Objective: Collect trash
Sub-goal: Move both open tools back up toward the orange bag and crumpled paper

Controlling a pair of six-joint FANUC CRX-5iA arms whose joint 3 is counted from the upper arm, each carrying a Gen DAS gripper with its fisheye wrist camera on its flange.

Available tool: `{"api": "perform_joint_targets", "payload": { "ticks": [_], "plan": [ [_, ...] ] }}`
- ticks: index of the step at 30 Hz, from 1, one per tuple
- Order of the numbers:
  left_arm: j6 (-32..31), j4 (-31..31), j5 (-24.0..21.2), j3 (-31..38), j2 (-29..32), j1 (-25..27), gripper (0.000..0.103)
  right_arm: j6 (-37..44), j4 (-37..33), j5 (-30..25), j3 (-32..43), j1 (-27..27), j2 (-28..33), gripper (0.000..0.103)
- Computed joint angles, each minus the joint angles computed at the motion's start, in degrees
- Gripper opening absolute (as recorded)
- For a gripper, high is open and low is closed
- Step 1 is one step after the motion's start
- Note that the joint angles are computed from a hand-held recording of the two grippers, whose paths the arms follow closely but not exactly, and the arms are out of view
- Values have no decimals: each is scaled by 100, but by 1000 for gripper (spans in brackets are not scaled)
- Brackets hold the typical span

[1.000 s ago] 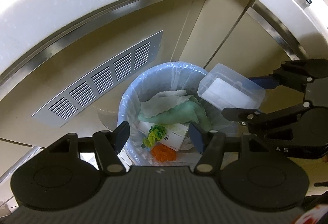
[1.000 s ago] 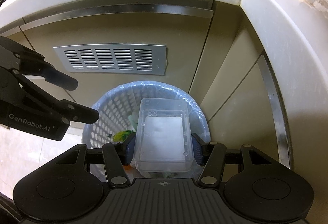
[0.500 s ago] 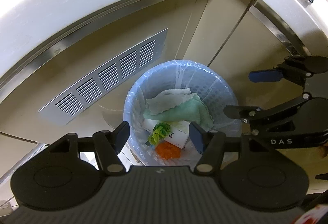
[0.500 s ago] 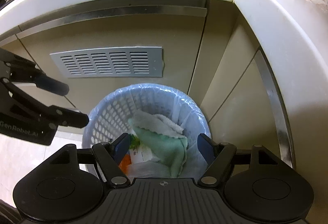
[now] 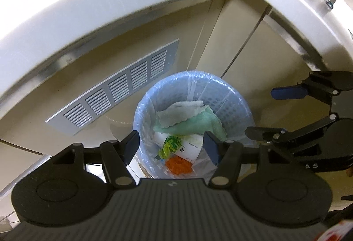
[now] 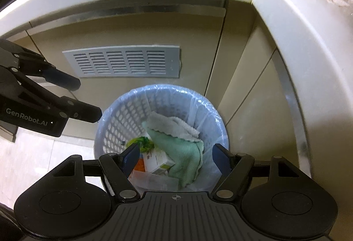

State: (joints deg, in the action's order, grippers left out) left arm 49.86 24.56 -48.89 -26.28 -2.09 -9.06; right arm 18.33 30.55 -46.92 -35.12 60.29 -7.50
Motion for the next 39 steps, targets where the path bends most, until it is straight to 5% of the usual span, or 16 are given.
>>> {"api": "perform_joint_targets", "payload": {
  "ticks": [11, 23, 39],
  "plan": [
    [-813, 843, 107, -178, -409, 136, 60, -515, 868, -282, -82, 249, -495, 73],
    [-1631, 2235, 485, -228, -616, 42, 60, -1708, 2829, -339, -494, 157, -1210, 73],
    [-1077, 2691, 1702, 824, 382, -751, 75, -1534, 3214, -42, -368, -1459, -1380, 73]
  ]
}}
